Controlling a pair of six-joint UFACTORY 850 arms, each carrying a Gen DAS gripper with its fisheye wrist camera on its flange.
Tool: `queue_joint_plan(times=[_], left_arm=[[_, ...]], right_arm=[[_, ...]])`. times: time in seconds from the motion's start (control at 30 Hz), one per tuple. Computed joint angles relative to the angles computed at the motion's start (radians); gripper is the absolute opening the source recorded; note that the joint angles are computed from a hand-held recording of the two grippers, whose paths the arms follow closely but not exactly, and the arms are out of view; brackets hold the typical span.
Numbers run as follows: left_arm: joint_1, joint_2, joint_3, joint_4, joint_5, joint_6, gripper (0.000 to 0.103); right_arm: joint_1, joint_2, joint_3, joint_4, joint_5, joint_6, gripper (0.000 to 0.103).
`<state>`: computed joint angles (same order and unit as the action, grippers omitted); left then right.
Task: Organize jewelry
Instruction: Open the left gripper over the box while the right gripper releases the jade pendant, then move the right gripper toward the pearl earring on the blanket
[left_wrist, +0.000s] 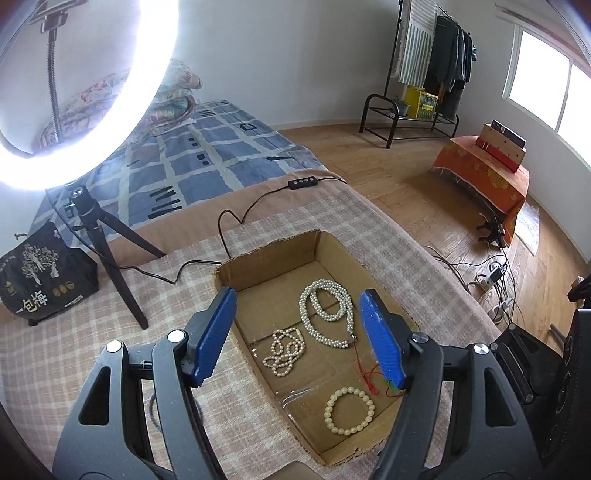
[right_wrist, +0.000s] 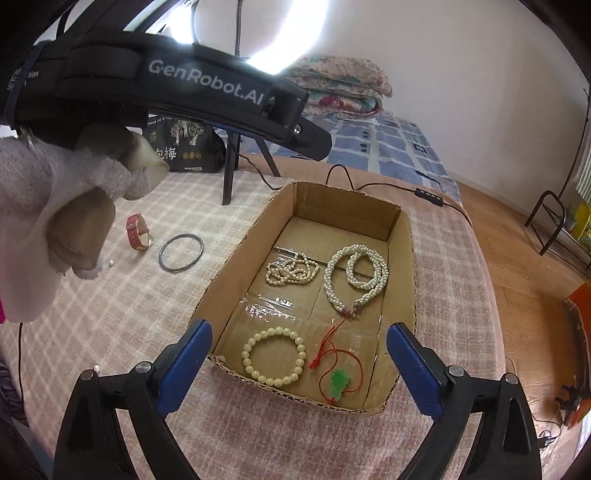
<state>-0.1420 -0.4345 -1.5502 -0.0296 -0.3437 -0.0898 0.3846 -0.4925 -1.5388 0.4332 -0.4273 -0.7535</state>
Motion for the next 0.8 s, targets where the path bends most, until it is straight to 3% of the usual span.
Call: queue_joint_plan(times=[0.47, 0.8], left_arm=[[0.056, 0.186, 0.180, 0.054, 0.037, -0.026, 0.071], [0.150, 0.339, 0.349, -0.024, 0.069, 0.085, 0.071]], right_arm=[[0.038, 0.098, 0.087, 0.124, 0.045, -0.108, 0.097], [0.093, 0.193, 0.200, 0.351, 0.098, -0.342, 0.097]])
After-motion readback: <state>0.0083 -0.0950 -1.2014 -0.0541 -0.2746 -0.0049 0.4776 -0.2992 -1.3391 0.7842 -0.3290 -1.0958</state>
